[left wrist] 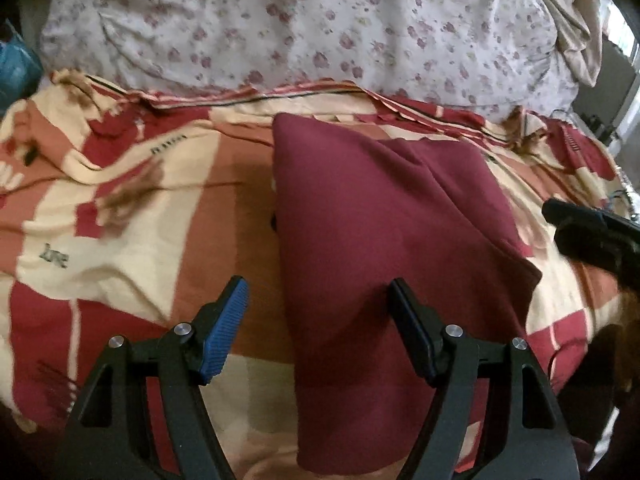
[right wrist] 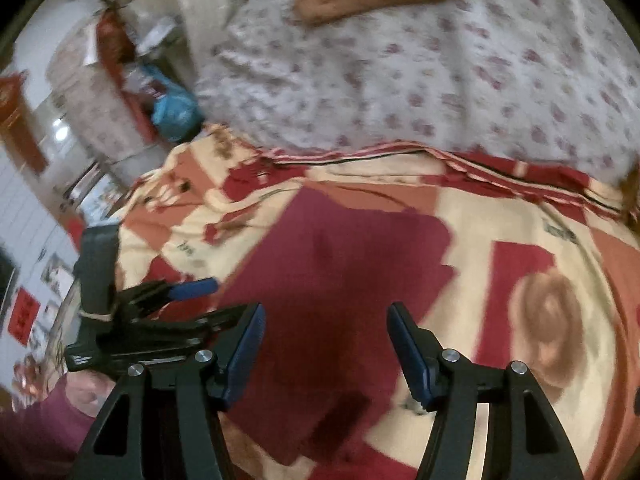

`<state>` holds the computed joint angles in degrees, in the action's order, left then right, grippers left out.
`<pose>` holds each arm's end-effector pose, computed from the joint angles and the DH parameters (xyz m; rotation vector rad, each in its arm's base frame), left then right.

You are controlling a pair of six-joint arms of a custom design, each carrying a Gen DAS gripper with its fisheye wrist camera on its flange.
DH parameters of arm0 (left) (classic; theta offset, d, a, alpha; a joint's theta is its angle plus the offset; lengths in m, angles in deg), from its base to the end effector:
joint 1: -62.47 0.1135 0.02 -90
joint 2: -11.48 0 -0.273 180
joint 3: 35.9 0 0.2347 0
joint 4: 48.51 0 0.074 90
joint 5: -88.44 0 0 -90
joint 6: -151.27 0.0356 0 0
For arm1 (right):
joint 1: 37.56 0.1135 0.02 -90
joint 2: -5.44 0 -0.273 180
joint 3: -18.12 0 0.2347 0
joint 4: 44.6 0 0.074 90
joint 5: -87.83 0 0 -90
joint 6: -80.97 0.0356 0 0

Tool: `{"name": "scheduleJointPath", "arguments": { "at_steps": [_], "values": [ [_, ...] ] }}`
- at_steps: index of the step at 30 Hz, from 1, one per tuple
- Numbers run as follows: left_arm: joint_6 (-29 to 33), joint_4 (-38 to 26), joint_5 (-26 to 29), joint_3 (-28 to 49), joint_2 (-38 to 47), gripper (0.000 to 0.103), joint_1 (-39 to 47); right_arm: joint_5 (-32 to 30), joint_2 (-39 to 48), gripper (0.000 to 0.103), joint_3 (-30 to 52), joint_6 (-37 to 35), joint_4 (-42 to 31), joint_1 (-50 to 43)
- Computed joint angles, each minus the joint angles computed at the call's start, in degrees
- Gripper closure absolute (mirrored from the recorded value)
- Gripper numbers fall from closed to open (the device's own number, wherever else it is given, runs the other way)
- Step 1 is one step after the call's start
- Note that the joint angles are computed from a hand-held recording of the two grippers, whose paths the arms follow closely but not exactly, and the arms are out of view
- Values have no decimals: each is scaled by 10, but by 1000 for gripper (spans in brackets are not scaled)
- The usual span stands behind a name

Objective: Fold small clothes

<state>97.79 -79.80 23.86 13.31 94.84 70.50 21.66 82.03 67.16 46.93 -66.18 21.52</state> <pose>0.2267 0.0165 0.1564 0.7530 2.4543 -0.3236 0.1328 0.1938 0.1899 0.1222 2.3830 0.4781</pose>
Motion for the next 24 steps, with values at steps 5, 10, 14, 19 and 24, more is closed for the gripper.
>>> {"name": "scheduleJointPath", "arguments": {
  "at_steps": [5, 10, 14, 19, 24],
  "values": [
    [-18, 15, -6, -16, -25, 30, 18, 16, 96, 42, 44, -19, -9, 23],
    [-24, 29, -8, -25, -38, 30, 34, 31, 174, 42, 67, -7, -63, 20],
    [-28, 45, -14, -42, -61, 30, 34, 36, 188, 42, 42, 7, -27, 20],
    [-32, 45, -10, -52, -83, 30, 38, 63, 177, 42, 80, 40, -110, 46],
    [-38, 40, -3, -63, -109, 30, 44, 106, 157, 39, 110, 119, -176, 89]
  ]
}}
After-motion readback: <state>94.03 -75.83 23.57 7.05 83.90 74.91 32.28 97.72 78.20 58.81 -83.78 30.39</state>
